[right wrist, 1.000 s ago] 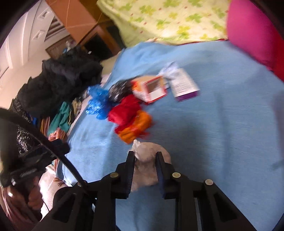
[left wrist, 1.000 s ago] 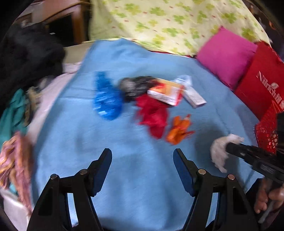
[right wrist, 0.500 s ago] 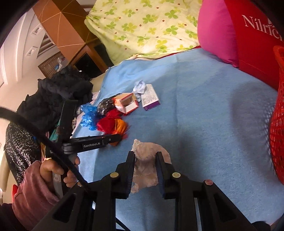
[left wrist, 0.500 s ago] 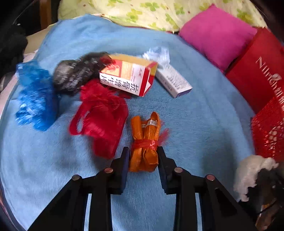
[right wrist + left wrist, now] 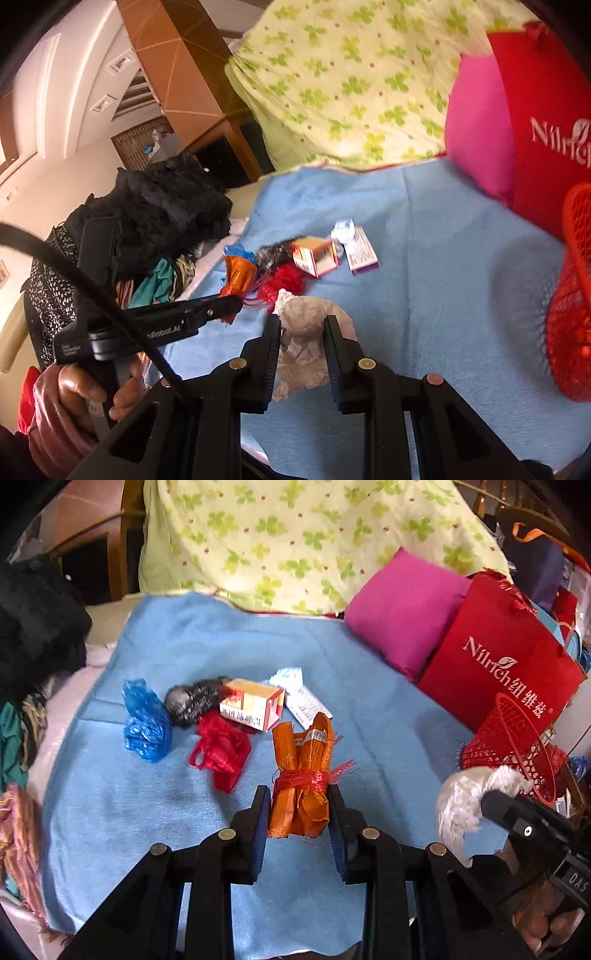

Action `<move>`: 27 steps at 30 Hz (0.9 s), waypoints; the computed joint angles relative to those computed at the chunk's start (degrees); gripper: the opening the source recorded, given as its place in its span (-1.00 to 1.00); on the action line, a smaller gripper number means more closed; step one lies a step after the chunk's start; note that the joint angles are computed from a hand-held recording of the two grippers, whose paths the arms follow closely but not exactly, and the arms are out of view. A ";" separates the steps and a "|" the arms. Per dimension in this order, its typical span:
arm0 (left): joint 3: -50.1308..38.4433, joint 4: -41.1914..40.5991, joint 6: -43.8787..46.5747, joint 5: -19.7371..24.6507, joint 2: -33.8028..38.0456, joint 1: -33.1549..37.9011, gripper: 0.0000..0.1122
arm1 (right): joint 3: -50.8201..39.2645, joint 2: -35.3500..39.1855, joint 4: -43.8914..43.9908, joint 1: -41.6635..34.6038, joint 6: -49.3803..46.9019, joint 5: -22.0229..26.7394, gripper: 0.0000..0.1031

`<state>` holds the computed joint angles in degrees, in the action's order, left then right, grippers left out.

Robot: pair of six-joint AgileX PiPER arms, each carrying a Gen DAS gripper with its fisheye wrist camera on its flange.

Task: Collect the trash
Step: 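Drop the white tissue into the wastebasket with the right tool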

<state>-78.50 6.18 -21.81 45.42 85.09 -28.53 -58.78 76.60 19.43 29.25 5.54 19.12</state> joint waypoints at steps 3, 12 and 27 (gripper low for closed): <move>-0.28 4.89 -3.68 1.03 -1.46 -2.46 -0.43 | 0.05 -2.84 -8.88 1.55 8.78 0.35 -0.51; 0.75 11.39 -8.56 3.02 -5.61 -6.59 -0.43 | -0.31 -8.69 -22.43 4.36 22.22 2.53 -0.51; 1.25 15.41 -12.09 4.87 -8.15 -9.89 -0.43 | -1.70 -12.35 -36.89 10.00 35.15 5.71 -0.51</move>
<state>-77.25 21.60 -33.90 50.29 76.94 -38.42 -60.49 64.25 -17.46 39.25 40.69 24.83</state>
